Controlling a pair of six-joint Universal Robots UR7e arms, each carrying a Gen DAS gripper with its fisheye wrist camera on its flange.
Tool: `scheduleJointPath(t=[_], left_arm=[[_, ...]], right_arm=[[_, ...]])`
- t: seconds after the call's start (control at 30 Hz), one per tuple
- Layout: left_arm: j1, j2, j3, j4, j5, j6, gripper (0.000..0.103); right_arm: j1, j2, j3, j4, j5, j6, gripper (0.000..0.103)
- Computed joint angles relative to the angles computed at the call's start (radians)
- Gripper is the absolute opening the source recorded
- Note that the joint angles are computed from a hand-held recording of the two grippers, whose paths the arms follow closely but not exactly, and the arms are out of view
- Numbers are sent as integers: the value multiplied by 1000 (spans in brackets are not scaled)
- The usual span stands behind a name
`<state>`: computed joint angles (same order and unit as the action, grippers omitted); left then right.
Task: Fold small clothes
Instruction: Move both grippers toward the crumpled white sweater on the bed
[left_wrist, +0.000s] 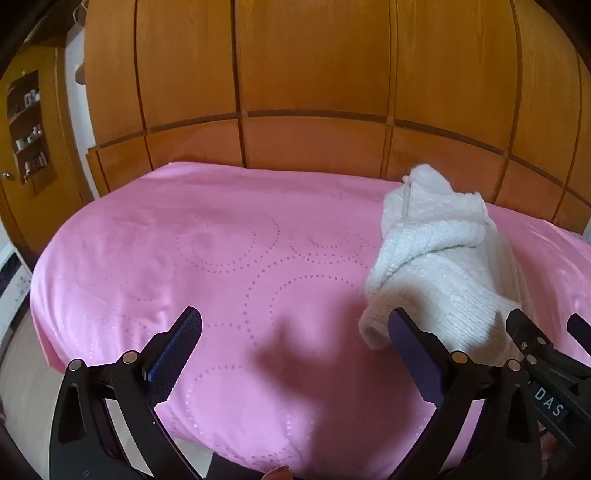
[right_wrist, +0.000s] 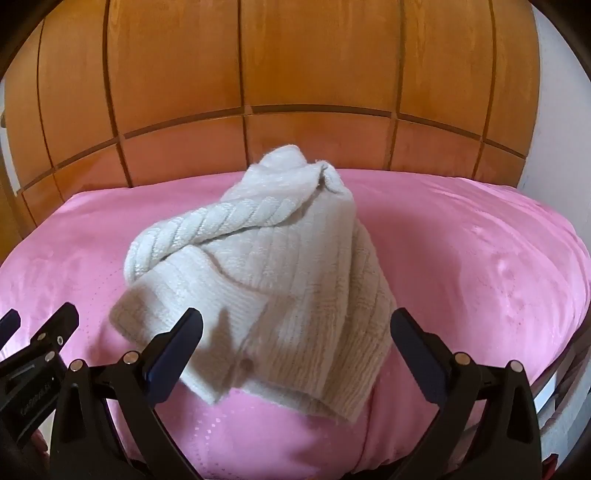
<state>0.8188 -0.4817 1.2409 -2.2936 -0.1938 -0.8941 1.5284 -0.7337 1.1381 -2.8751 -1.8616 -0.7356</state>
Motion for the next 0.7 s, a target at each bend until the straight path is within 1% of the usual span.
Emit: scheduleJointPath(t=[0.13,0.17,0.6,0.7], left_arm=[[-8,-19,14,77,16,-86,100],[-9,-22,18,76,19,-92,100],[1,-25,41,4,12,-57,100],[5,-23,41,13,5,-62,100]], right_arm=[[2,-15,20,-14,21,-2,101],[3,-17,21,-11,26,-2,101],[8,-36,44,-18,66,-33,101],[4,-41,55,-26,79,-49,101]])
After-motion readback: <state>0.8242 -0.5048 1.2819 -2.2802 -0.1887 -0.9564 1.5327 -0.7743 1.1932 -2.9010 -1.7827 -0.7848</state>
